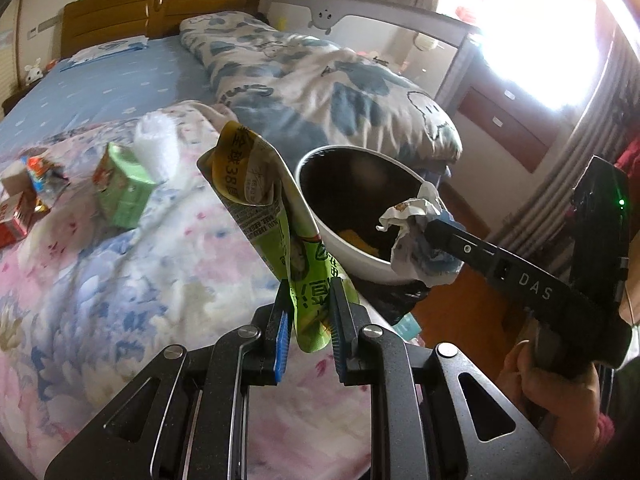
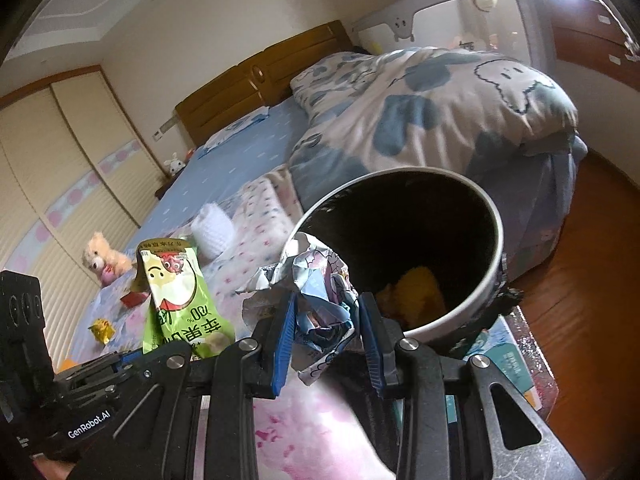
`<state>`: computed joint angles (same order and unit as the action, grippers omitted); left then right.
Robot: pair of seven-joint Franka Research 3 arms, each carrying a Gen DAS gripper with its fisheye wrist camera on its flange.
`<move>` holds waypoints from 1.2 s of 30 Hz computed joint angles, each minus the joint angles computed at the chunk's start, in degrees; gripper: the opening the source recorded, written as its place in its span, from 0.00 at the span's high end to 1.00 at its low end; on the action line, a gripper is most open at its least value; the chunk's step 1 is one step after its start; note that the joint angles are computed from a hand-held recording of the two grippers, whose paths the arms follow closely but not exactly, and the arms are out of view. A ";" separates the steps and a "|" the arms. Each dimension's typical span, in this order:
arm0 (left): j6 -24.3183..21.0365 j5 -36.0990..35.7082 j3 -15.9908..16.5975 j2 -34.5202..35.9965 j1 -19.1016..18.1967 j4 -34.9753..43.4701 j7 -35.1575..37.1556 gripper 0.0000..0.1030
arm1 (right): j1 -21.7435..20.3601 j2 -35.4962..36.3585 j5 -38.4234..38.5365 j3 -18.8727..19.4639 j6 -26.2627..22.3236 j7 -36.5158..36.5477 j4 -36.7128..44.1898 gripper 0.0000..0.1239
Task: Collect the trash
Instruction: 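Carry the pouch and foil wrapper to the bin and release both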
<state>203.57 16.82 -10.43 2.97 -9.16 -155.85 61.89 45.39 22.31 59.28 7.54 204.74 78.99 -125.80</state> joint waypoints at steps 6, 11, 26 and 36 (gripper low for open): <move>-1.22 1.62 -0.64 1.55 -0.46 2.81 -1.17 0.85 | -1.63 -0.84 -1.28 0.28 0.68 1.70 -1.50 0.74; -2.26 4.52 -1.28 3.05 0.03 5.37 -3.31 0.85 | -2.51 -1.37 -1.38 -0.15 0.83 1.68 -2.08 0.74; -6.65 9.12 -3.87 8.48 1.46 14.54 -6.01 0.85 | -3.15 -0.66 0.78 -2.87 -1.99 -2.05 0.13 0.74; -9.16 13.68 -8.12 11.81 6.20 18.57 -9.52 0.85 | -1.97 0.46 0.58 -5.76 -4.82 -2.53 2.00 0.74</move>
